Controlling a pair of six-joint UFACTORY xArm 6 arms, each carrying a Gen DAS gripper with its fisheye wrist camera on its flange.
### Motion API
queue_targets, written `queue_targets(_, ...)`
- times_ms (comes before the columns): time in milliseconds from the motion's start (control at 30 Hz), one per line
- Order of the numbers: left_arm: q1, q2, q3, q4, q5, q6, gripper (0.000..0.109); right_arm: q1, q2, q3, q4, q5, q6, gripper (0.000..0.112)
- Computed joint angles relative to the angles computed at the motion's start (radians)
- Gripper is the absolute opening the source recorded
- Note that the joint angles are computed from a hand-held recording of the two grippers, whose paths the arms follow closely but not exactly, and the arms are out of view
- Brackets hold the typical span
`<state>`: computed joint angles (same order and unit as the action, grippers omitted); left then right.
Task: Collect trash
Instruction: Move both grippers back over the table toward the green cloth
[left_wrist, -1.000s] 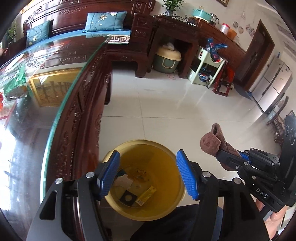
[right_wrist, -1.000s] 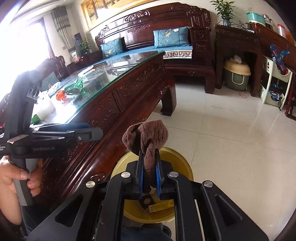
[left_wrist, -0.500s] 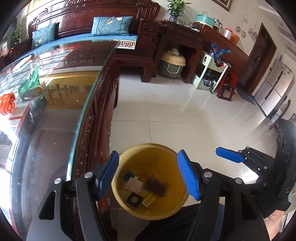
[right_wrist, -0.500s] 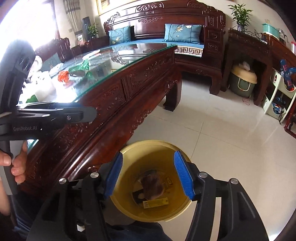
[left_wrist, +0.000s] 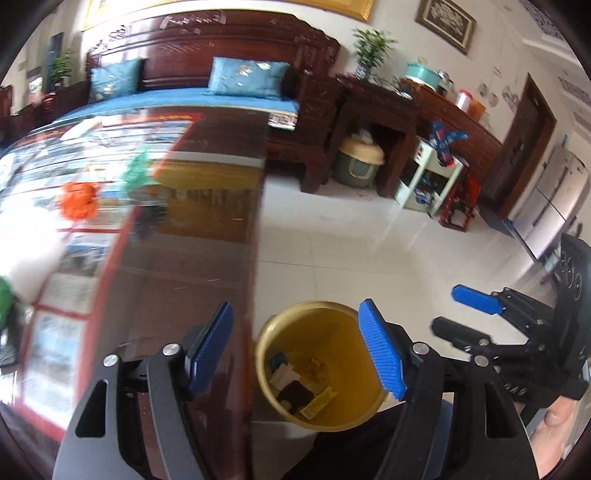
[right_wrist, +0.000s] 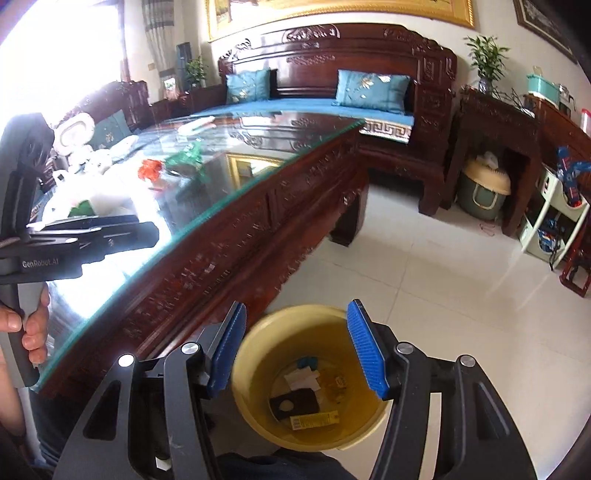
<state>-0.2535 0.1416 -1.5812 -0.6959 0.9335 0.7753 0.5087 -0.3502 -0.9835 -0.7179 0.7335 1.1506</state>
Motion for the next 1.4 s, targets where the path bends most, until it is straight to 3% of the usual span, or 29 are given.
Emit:
queue_targets(267,0.17,-0.078,0.062,-0.04,-0.057,0.065,0.083,0.109,0.17,-0.221,-0.187,0.024,0.08,0.095)
queue_targets(467,0.316,-0.074,0.045,-0.072,-0.08,0.067,0.097,0.19,0.355,-0.447,-0.279,0.082,0.053,0.095)
queue_targets(600,0.4,-0.02,-0.017,-0.08,-0.073,0.024,0.099,0.211,0.473,-0.574,-0.321,0.015,0.054,0.095)
queue_targets(700,0.451,0.053,-0.095,-0.055,-0.064,-0.029,0.099,0.199,0.568,-0.683,-0.241,-0.068,-0.03,0.095)
queue_targets(833,0.484,0.144,-0.2,-0.026,-0.035,-0.084,0.099,0.208,0.731,-0.891,-0.147,-0.04,-0.152,0.095)
queue_targets(900,0.487,0.182,-0.245,-0.013,-0.016,-0.093,0.099,0.214,0.837,-1.047,-0.077,0.03,-0.256,0.094)
queue_targets(1033,0.469,0.205,-0.265,-0.017,0.018,-0.039,0.099,0.204,0.995,-1.288,0.018,0.133,-0.378,0.094)
queue_targets(1133,0.434,0.218,-0.282,-0.007,0.024,0.002,0.099,0.162,1.058,-1.39,0.146,0.144,-0.415,0.093)
queue_targets(1200,0.409,0.24,-0.314,-0.002,0.021,0.014,0.099,0.128,1.068,-1.399,0.217,0.116,-0.412,0.092)
queue_targets(1400,0.358,0.398,-0.546,0.091,0.046,-0.076,0.099,0.066,0.993,-1.262,0.248,0.004,-0.35,0.092)
